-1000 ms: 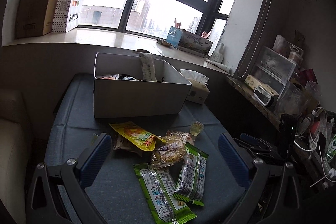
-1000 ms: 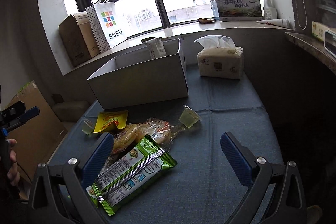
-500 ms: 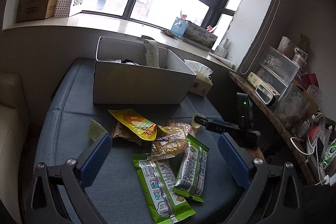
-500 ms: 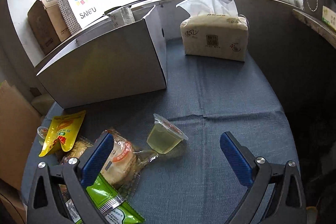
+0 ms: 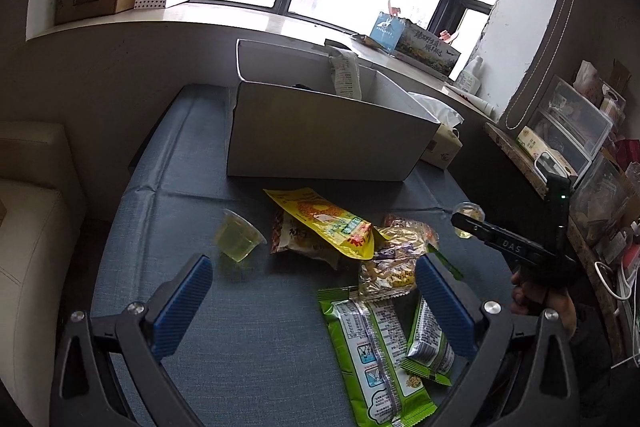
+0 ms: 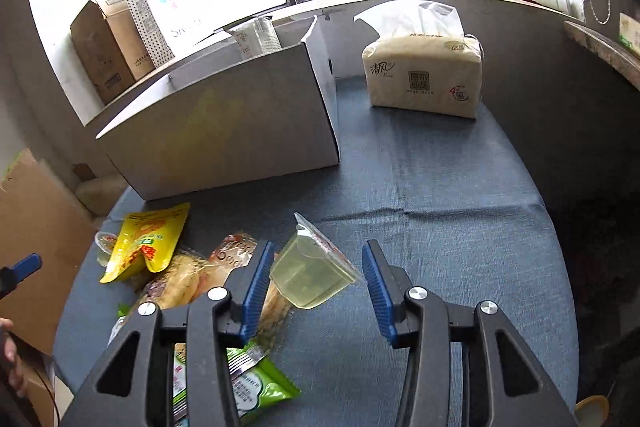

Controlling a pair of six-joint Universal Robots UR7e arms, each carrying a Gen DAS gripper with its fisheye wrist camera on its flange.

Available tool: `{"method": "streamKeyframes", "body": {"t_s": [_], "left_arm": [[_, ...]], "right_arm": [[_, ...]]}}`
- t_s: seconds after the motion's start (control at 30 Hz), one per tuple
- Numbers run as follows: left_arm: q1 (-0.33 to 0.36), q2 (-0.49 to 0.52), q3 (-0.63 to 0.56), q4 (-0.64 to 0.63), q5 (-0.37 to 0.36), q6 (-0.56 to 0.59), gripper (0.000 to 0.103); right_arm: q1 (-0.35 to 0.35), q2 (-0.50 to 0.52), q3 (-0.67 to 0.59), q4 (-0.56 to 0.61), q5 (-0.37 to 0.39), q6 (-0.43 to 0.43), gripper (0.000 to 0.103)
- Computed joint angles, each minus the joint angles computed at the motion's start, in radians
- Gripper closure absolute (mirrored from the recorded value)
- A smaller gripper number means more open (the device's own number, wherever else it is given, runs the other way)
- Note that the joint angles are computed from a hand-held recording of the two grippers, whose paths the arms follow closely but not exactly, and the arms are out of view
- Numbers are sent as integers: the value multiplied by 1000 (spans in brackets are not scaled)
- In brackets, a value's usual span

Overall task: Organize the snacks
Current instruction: 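Grasp a clear jelly cup with the right gripper while the left grasps another jelly cup, then carry both jelly cups over the white box and open both grippers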

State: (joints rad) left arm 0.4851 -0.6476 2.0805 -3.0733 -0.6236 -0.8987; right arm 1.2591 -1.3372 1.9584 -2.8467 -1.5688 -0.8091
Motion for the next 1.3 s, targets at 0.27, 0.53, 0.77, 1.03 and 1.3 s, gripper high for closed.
{"method": "streamKeyframes", "body": {"t_s": [0.27,0.53,0.77,1.03,1.3], "left_arm": [[135,41,-80,71,-2,136,0],[188,70,-109,85,-18,117,54],[113,45,-30,-70,23,153,54],[70,25,-121,-227,61,435,54],[152,57,-380,-191,42,689,54]], "right_arm": [[-33,-151,106,58,103,-80,53],[-37,-172,140,67,87,-111,53],[-38,-185,151,80,108,-128,53],[47,-121,59,94,145,-75,53],[208,96,-202,53,99,35,53]]}}
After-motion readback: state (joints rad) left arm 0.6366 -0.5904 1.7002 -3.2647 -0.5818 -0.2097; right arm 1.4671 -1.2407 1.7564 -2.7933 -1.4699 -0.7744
